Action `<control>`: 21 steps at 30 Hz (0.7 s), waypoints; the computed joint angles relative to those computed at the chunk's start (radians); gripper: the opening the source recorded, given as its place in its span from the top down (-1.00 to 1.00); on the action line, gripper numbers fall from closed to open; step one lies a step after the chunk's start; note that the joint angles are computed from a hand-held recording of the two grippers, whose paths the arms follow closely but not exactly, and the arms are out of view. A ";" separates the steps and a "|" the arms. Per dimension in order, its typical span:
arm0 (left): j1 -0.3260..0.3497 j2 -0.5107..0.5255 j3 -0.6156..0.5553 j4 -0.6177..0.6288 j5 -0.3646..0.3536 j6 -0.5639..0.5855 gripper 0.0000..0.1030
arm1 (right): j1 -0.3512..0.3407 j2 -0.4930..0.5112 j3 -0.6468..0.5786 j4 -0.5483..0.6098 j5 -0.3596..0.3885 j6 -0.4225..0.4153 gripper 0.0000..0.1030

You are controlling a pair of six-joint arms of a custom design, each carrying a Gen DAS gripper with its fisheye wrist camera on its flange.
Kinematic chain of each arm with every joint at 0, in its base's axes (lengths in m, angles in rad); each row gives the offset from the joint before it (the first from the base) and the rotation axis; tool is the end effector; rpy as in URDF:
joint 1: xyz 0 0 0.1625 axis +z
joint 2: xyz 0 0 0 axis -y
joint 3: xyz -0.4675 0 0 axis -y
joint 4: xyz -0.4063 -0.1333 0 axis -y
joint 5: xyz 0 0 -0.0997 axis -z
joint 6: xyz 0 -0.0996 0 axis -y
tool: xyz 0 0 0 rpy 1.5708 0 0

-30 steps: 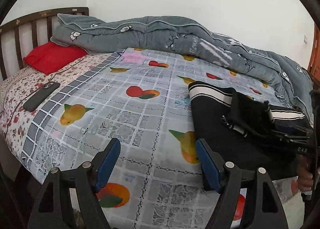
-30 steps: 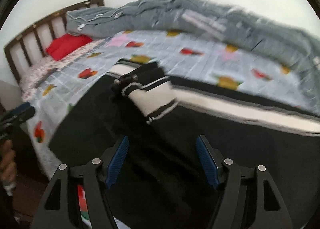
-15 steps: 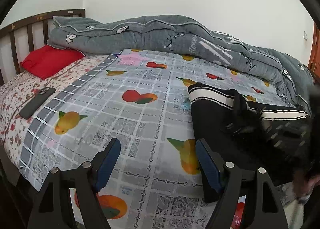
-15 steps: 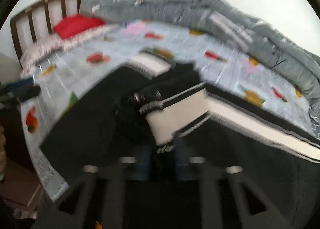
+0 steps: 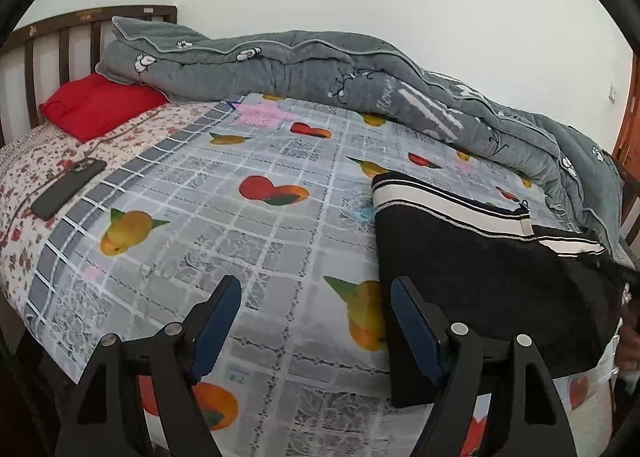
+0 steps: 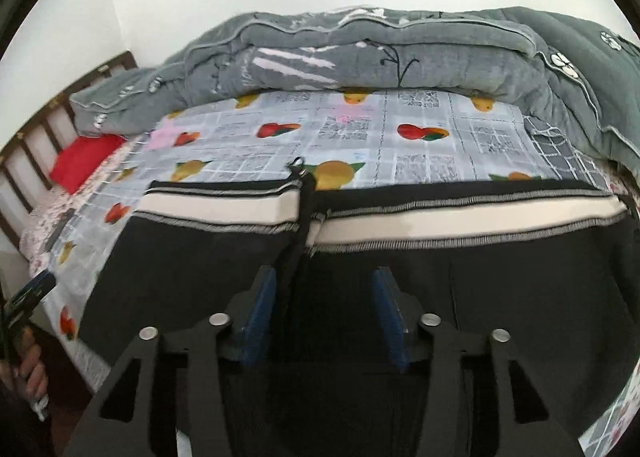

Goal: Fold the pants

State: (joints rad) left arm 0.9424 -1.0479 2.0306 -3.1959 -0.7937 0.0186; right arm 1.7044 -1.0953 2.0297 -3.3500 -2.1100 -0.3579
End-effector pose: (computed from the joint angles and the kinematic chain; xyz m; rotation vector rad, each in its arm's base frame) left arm -0.1773 -0.5896 0.2324 0.4501 2.3640 -1.0498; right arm 0.1594 -0.5694 0.2692 0.2887 -2.3510 0.9772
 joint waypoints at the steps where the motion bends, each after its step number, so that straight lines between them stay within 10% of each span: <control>1: -0.002 -0.001 0.002 0.002 -0.003 -0.005 -0.47 | -0.004 -0.018 0.025 0.011 0.037 0.015 0.02; 6: -0.032 -0.005 0.030 0.002 0.017 -0.021 -0.47 | -0.006 -0.021 0.090 0.032 0.101 0.037 0.00; 9: -0.056 -0.015 0.050 0.009 0.044 -0.022 -0.47 | -0.004 0.022 0.084 0.041 0.031 0.071 0.64; 14: -0.088 -0.041 0.090 -0.036 0.100 0.028 -0.47 | -0.043 -0.129 0.198 0.007 0.290 0.088 0.67; 18: -0.074 -0.061 0.091 -0.011 0.057 -0.027 -0.47 | -0.030 -0.047 0.165 0.060 0.113 0.060 0.57; 21: -0.074 -0.063 0.091 0.005 0.067 -0.035 -0.47 | -0.032 -0.041 0.168 0.038 0.111 0.054 0.31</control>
State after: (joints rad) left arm 0.8681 -1.1111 2.1219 -3.1912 -0.7270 -0.0161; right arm 1.6724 -1.1359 2.1980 -3.3116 -1.9992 -0.3042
